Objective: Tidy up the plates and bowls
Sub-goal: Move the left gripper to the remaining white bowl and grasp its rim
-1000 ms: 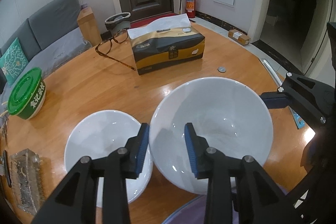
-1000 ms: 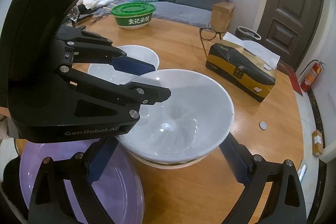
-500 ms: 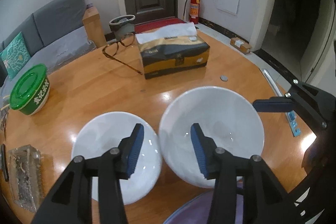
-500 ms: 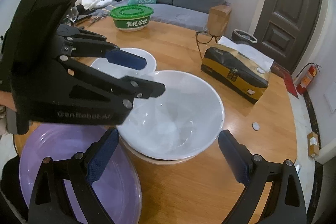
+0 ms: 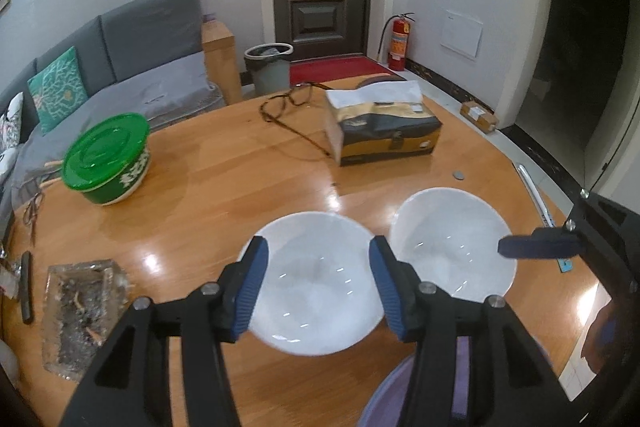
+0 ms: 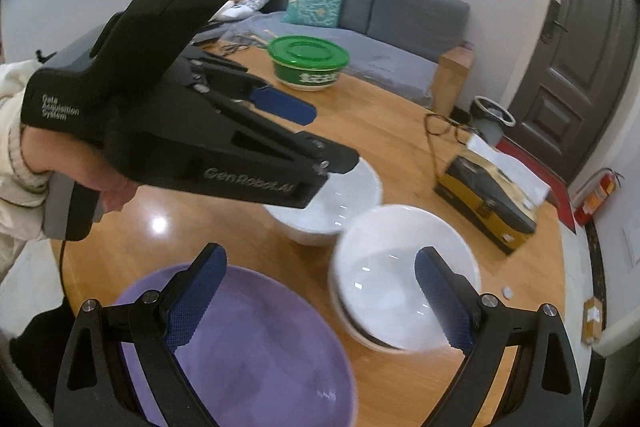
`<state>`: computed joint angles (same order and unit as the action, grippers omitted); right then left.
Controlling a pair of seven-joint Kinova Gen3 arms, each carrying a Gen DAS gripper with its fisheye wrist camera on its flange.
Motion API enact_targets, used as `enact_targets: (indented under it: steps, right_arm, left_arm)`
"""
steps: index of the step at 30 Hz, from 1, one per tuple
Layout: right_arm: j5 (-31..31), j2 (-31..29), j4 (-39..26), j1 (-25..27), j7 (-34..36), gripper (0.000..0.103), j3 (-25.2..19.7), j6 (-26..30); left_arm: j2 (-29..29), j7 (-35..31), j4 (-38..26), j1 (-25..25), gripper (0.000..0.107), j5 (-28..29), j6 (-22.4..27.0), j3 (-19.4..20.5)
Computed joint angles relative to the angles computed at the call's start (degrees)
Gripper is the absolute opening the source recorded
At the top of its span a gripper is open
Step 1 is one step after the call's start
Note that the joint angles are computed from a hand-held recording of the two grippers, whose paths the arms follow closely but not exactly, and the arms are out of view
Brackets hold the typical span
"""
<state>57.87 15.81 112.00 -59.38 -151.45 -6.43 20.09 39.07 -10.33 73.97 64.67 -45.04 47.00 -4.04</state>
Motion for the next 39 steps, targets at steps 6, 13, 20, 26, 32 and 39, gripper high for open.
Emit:
enact_targets:
  steps: [6, 13, 20, 26, 32, 39]
  right_arm:
    - [-9.3, 4.5, -5.4, 0.5, 9.3, 0.092, -2.2, 2.2]
    - [-15.6, 7.9, -8.9, -2.1, 15.4, 0.091, 0.2, 2.7]
    - [-19.3, 8.8, -9.3, -2.8, 19.0, 0.091, 2.8, 1.3]
    - [-21.5, 9.4, -9.9, -3.3, 21.3, 0.091, 3.9, 1.0]
    - [-23.1, 9.9, -10.3, -3.9, 23.0, 0.091, 4.9, 0.5]
    - [-24.7, 11.0, -11.5, -3.7, 24.6, 0.091, 4.9, 1.0]
  left_arm:
    - [-3.0, 5.5, 7.8, -0.5, 0.049, -1.3, -3.7, -0.7]
    - [-3.0, 8.0, 12.7, -3.2, 0.049, -1.3, -9.8, -0.1]
    - [-0.7, 3.7, 11.7, -6.7, 0.03, 4.1, -14.2, 0.2]
    - [0.9, 0.6, 10.4, -6.2, 0.016, 7.7, -15.2, -2.0]
    - [0.4, -0.9, 11.2, -5.7, 0.01, 8.8, -14.2, -3.1]
    - [-1.8, -0.3, 15.0, -5.5, 0.01, 8.2, -13.6, -3.6]
